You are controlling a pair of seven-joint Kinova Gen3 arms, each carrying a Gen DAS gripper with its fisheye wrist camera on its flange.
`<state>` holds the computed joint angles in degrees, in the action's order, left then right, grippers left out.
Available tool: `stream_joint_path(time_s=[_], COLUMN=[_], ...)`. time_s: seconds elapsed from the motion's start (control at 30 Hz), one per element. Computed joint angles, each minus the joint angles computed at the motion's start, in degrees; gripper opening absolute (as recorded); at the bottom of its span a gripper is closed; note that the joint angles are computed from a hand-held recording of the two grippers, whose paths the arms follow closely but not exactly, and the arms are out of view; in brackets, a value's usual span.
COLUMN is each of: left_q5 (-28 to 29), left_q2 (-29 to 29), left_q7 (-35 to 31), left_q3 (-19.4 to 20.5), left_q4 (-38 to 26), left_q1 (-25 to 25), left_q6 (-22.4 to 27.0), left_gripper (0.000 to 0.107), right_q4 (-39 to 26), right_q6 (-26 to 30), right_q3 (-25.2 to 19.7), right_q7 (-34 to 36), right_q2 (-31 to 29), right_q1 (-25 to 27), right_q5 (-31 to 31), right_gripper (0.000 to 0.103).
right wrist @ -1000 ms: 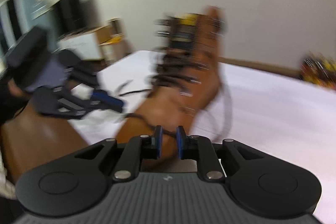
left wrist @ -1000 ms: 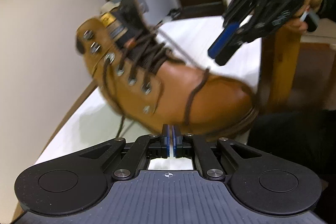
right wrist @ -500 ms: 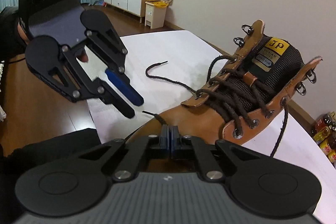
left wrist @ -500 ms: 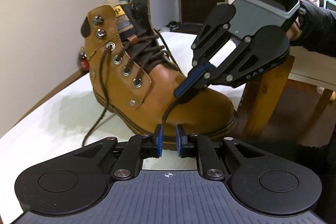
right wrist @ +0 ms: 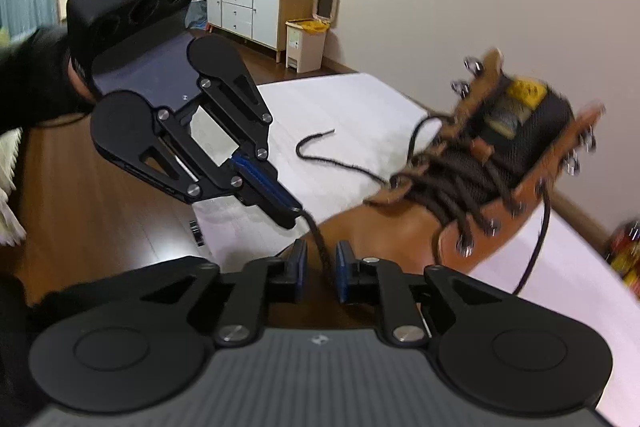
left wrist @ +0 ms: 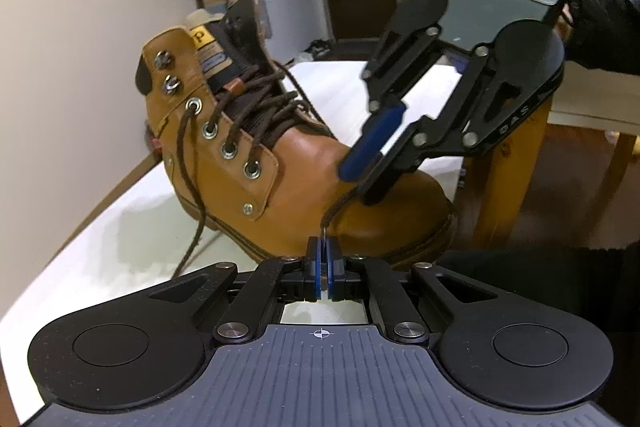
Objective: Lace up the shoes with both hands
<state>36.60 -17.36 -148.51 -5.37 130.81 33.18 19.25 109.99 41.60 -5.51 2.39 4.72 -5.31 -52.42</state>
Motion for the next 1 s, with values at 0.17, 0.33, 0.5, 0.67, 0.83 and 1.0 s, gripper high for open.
stream_joint_path(time_s=[0.17, 0.33, 0.5, 0.67, 0.83, 1.0], left_q5=[-3.62, -4.35, -7.66, -15.6, -18.62, -22.24], left_q2=[0.08, -0.56, 2.2, 1.3, -1.15, -2.22], left_q7=[4.52, 15.62, 27.27, 38.92, 45.02, 50.0], left_q3=[0.82, 9.32, 22.6, 31.59, 33.62, 38.01], left_q4=[0.2, 2.46, 2.92, 3.15, 4.29, 4.89], left_q1=[0.55, -8.25, -18.58, -25.08, -24.45, -26.06], left_q6=[-1.56, -5.56, -8.6, -10.44, -9.9, -12.03], left_gripper=[0.003, 0.007, 0.0, 0.0, 0.0, 0.009], right_q4=[0.43, 2.97, 7.48, 9.43, 10.6, 12.59], right_q6=[-0.46, 0.47, -2.45, -1.23, -2.79, -11.77], right_q3=[-0.25, 1.86, 5.03, 7.41, 7.8, 0.19], right_q7=[2.58, 2.25, 1.29, 0.48, 2.18, 8.21], right_q2=[-0.46, -2.63, -5.84, -6.74, -7.26, -9.95], right_q1=[-0.05, 1.81, 2.81, 4.01, 4.05, 5.38], right_q5=[0.36, -6.0, -14.7, -18.65, -24.33, -31.78], right_gripper=[0.003, 0.004, 0.004, 0.004, 0.004, 0.004])
